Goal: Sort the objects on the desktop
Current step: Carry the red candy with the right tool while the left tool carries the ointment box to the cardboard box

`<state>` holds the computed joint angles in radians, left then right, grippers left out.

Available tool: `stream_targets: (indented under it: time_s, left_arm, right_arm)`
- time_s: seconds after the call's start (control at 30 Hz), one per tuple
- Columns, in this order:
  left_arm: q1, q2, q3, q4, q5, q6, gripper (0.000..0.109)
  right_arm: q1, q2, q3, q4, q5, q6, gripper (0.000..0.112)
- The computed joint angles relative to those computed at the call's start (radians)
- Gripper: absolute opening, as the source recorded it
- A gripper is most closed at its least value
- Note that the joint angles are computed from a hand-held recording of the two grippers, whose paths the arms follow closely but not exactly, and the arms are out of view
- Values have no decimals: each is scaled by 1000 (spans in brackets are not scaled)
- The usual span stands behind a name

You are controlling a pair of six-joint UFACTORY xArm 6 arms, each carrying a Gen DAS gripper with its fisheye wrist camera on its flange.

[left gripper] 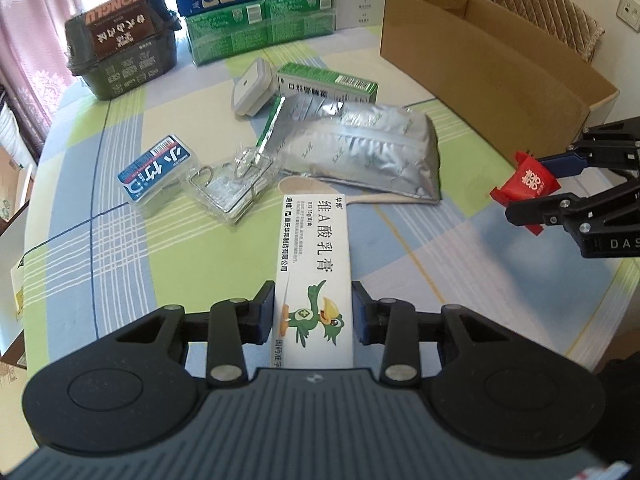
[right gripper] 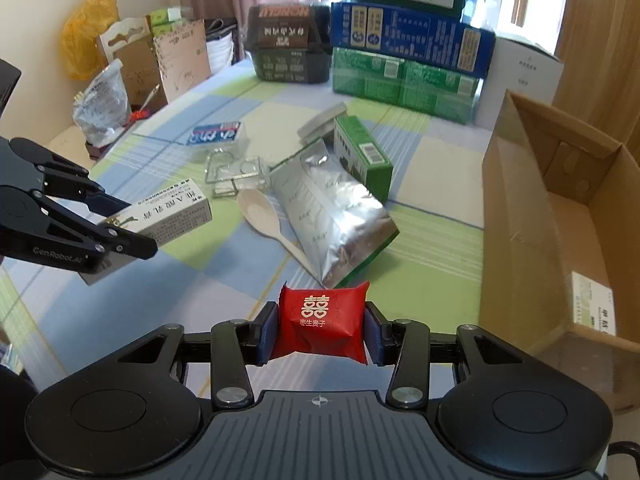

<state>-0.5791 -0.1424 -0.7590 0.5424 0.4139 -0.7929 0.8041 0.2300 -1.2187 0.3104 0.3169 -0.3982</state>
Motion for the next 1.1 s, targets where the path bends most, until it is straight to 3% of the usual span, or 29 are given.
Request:
stream_targets:
  time_s: [0.53,0.77,1.1]
  left_arm:
    - [-172,23,-183,52,160,-147,33]
    - [-222,131,-346,46,179,-130,33]
    - [-269,357,-647,-14,199,-70,33]
  right_arm:
    - [-53,-231,131,83,-1,-86,41]
    - [-130,-294,138,93,11,-98,41]
    - [-265,-258,57,85,45,-117,41]
